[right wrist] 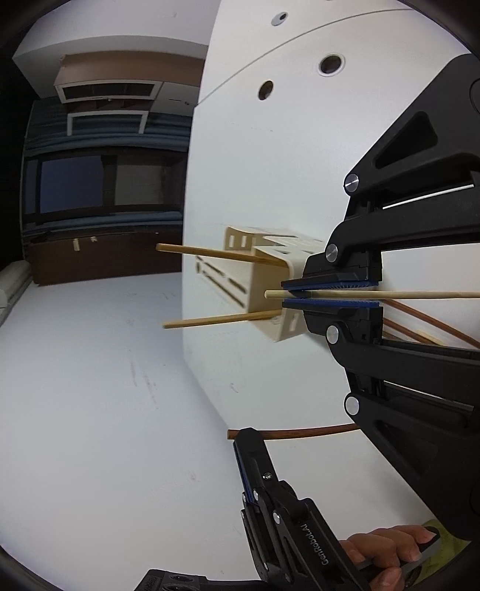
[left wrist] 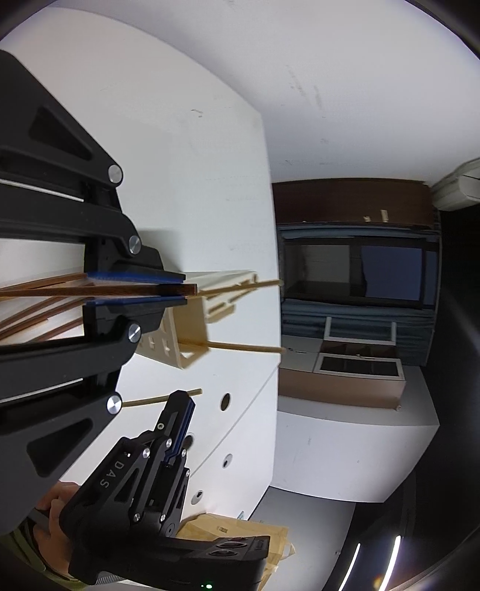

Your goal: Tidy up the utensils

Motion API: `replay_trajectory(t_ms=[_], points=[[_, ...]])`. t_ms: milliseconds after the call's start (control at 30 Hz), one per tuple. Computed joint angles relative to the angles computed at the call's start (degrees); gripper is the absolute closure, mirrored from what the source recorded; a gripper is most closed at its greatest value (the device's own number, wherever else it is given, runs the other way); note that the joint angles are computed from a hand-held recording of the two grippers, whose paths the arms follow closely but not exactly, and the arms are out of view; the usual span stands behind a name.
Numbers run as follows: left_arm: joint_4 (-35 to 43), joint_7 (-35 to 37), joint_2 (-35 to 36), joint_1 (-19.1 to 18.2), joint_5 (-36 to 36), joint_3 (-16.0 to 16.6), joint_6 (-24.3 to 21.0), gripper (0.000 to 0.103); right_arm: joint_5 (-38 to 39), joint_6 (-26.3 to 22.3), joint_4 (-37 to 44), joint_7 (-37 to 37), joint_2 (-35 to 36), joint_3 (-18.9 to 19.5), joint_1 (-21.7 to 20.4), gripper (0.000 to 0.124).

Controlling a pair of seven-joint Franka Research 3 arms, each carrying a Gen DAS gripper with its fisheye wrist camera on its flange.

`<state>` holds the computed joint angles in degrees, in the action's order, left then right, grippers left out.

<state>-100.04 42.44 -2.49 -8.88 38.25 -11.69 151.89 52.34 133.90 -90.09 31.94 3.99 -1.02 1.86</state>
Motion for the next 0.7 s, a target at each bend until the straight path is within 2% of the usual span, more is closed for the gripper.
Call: replay_trajectory(t_ms=[300, 367, 467, 633, 700], points=[[6.28, -1.43, 3.21, -0.61, 3.56, 0.4, 2.05, 0.097, 6.81, 2.11, 5.52, -0.02, 2.14, 1.01, -0.38, 0.12], [7.14, -1.84, 3.94, -0.59, 2.85, 0.83, 3.89, 0.097, 7.67, 4.22, 5.63, -2.06, 2.21, 1.46, -0.17, 0.12], [8.76, -1.68, 5.32, -0.93, 3.12, 1.28, 4.3, 0.097, 6.81, 8.8, 5.2, -3.78, 2.35, 1.98, 0.62, 0.12], [9.41, -7.79, 5.75, -1.29, 8.48, 2.49, 8.06, 0.097, 8.43, 8.49, 7.16, -5.13, 3.63, 2.5, 0.15, 0.12], [9.84, -13.45, 5.63, -1.7, 14.64, 3.02, 8.76, 0.097, 11.13, 8.14, 7.88, -7.44, 4.12, 2.87, -0.36, 0.12]])
